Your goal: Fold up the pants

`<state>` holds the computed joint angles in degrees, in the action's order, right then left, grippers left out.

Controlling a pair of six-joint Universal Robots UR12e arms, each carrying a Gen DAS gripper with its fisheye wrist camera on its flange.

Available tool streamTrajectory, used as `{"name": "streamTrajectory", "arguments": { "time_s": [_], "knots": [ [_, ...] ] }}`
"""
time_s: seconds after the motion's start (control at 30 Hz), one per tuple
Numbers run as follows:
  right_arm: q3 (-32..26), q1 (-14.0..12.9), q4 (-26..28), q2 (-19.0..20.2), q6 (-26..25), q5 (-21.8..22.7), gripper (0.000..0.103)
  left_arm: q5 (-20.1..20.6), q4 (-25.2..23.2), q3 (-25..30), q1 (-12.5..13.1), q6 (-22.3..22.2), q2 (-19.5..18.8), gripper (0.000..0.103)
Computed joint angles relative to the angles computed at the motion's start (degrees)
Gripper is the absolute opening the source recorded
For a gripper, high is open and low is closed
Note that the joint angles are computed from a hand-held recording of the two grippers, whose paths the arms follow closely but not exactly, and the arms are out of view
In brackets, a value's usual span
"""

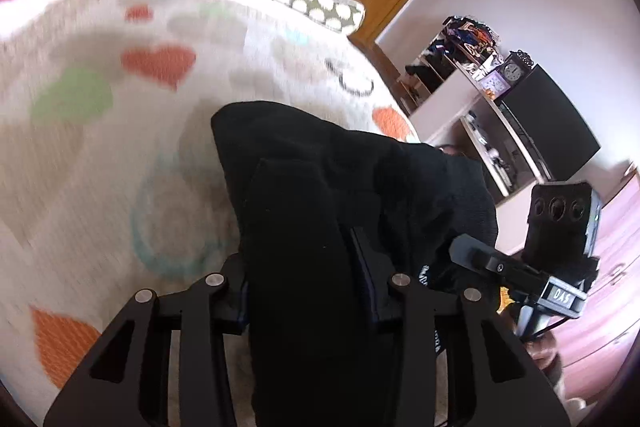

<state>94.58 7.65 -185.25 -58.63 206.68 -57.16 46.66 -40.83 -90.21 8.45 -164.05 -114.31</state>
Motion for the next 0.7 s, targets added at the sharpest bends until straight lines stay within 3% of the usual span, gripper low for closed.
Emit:
{"name": "streamTrajectory", "arguments": {
  "time_s": [0.2,0.33,0.47,0.53,0.57,0.63,0.7],
  "knots": [
    [-7.11,0.42,1.13,3.2,-0.76,-0.03,0.035,1.79,4.2,4.0,0.25,-3.16,-2.21,0.038],
    [-12.03,0.61,5.17,5.84,-2.4,-1.24,0.035,4.43,4.07,7.5,-0.08,-4.06,-4.81,0.038],
    [-15.42,1.24,12.5,8.1,-3.33,-7.6,0.036,9.97,0.1,10.92,-0.86,-4.72,-8.23,0.04],
    [-16.56,1.61,18.19,8.9,-3.04,-11.93,0.042,12.06,-0.82,11.44,-0.83,-7.09,-9.31,0.06],
    [-16.33,1.44,18.11,9.04,-2.07,-11.44,0.044,11.48,-0.43,11.13,-0.51,-8.36,-9.42,0.067],
    [-15.02,1.39,16.88,8.23,-1.78,-12.2,0.048,11.03,-0.03,10.63,-0.08,-9.03,-9.13,0.069],
    [-14.34,1.68,16.9,7.13,-3.99,-14.86,0.048,14.36,1.49,9.98,-0.48,-8.4,-8.34,0.072]
  ]
}}
